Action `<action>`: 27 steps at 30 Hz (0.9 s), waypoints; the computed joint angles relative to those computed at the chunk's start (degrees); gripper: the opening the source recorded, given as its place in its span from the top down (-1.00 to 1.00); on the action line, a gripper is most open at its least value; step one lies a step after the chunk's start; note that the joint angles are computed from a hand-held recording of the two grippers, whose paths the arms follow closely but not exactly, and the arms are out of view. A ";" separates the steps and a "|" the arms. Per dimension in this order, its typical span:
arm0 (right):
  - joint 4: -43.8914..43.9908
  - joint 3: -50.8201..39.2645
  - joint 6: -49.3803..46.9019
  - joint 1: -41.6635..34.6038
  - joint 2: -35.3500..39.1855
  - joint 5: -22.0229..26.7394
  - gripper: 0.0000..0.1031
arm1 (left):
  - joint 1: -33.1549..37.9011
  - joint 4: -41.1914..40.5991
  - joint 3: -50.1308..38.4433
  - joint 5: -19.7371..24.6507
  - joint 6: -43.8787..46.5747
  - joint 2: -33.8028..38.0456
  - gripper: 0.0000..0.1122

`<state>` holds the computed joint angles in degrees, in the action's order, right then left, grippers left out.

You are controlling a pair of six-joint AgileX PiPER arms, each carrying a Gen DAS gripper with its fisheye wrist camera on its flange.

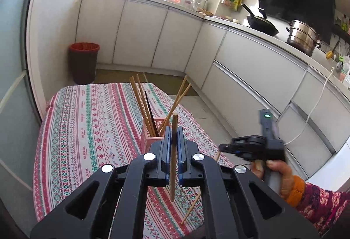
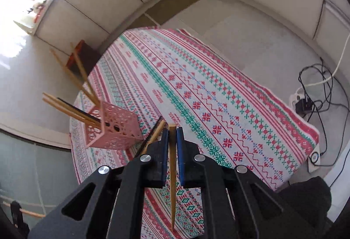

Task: Organize utensils
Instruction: 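Lift both held chopsticks and carry them above the pink cup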

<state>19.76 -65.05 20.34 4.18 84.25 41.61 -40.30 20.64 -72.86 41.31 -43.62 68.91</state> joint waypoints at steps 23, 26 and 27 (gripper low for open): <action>2.83 -47.34 -8.21 -5.87 3.80 19.73 0.85 | 1.67 5.50 -44.34 16.57 5.76 24.26 0.92; 1.38 -49.91 -8.00 -3.93 6.13 19.97 0.85 | 2.81 5.53 -46.66 16.87 5.41 26.89 0.92; 0.55 -50.61 -7.71 -3.01 6.89 19.93 0.85 | 3.24 5.18 -47.21 16.93 5.53 27.68 0.92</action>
